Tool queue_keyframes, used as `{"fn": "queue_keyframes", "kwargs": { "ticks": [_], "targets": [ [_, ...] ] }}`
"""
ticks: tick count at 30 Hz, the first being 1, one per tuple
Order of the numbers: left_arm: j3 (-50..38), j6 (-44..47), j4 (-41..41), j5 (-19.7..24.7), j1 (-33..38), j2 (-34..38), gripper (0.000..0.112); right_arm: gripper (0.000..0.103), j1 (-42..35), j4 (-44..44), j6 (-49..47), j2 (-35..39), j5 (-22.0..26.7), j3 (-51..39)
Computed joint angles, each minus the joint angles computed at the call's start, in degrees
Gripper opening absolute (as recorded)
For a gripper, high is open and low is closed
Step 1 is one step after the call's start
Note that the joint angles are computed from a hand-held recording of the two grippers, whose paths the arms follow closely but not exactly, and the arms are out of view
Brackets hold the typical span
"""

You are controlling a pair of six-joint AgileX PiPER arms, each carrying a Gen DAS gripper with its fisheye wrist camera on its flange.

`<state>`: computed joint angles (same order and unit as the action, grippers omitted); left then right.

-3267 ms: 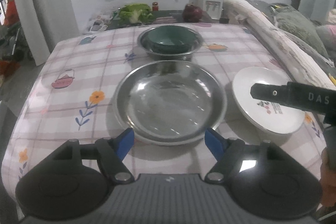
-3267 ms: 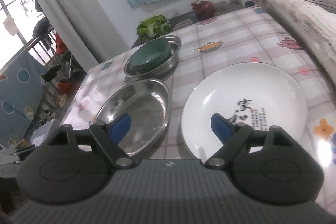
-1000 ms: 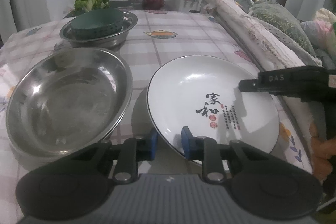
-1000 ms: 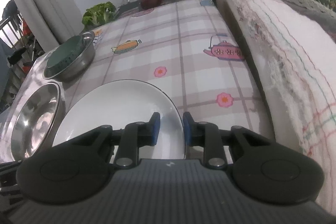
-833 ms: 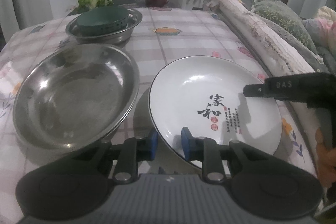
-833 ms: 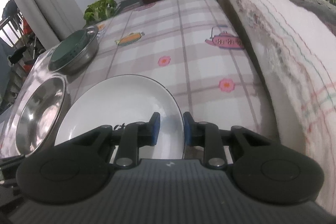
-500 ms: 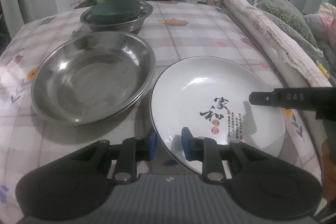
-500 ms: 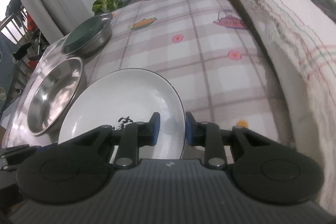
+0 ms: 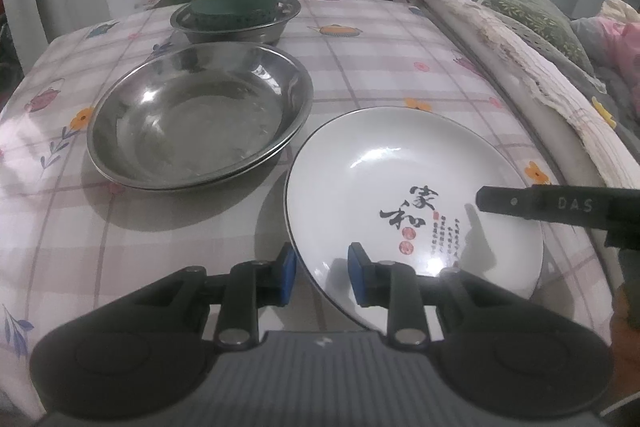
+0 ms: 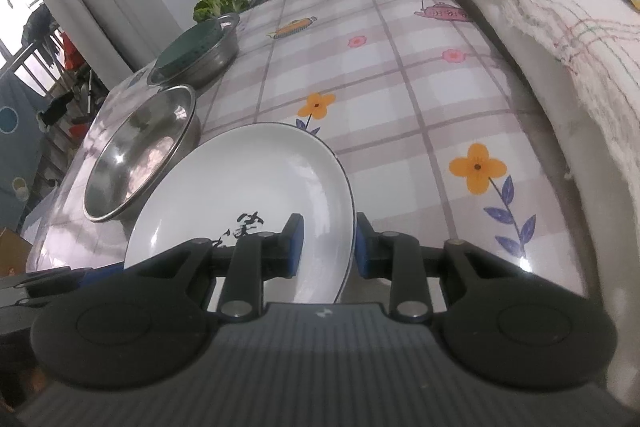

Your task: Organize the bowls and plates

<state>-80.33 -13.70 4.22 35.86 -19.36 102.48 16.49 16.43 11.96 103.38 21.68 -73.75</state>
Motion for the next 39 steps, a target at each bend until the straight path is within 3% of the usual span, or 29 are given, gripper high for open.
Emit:
{"fn": "queue_keyframes", "kwargs": {
  "ticks": [5,8,10,11,13,16,22,28,39],
  "targets": [
    [0.6,2.9,-3.3,-1.0,0.8,0.0,0.033,0.029,0.8,-1.4,1.9,-0.3,-1.8,1.2],
    [1.0,7.1,-7.6,-1.9,2.0,0.4,0.036,0.037,0.4,2.6,-1.4,-0.4,-2.4,1.7],
    [1.3,11.8,-13.1,-2.4,3.6,0.8,0.041,0.058,-0.4,11.6,-9.6,-0.4,-2.9,2.3],
    [2.1,14.8,-16.6,-3.5,4.4,0.7,0.047,0.064,-0.7,16.4,-13.8,-0.3,-2.9,2.5],
    [3.7,22.3,-25.4,-5.2,6.5,0.5,0.06,0.084,-0.9,23.1,-19.6,0.0,-3.1,2.6],
    [5.3,32.9,-37.6,-6.0,9.3,0.8,0.071,0.101,-1.2,32.7,-26.8,0.3,-3.8,3.4],
    [5.9,41.5,-46.9,-4.9,12.3,1.4,0.103,0.102,-0.3,33.8,-27.6,0.2,-5.2,3.9],
    [7.5,42.7,-47.1,-7.0,11.7,0.7,0.103,0.102,-1.6,51.9,-44.2,-0.6,-6.1,7.2],
    [6.9,42.7,-46.0,-6.0,11.8,0.9,0.103,0.102,-1.5,49.1,-42.6,-0.8,-5.7,7.0]
  ]
}}
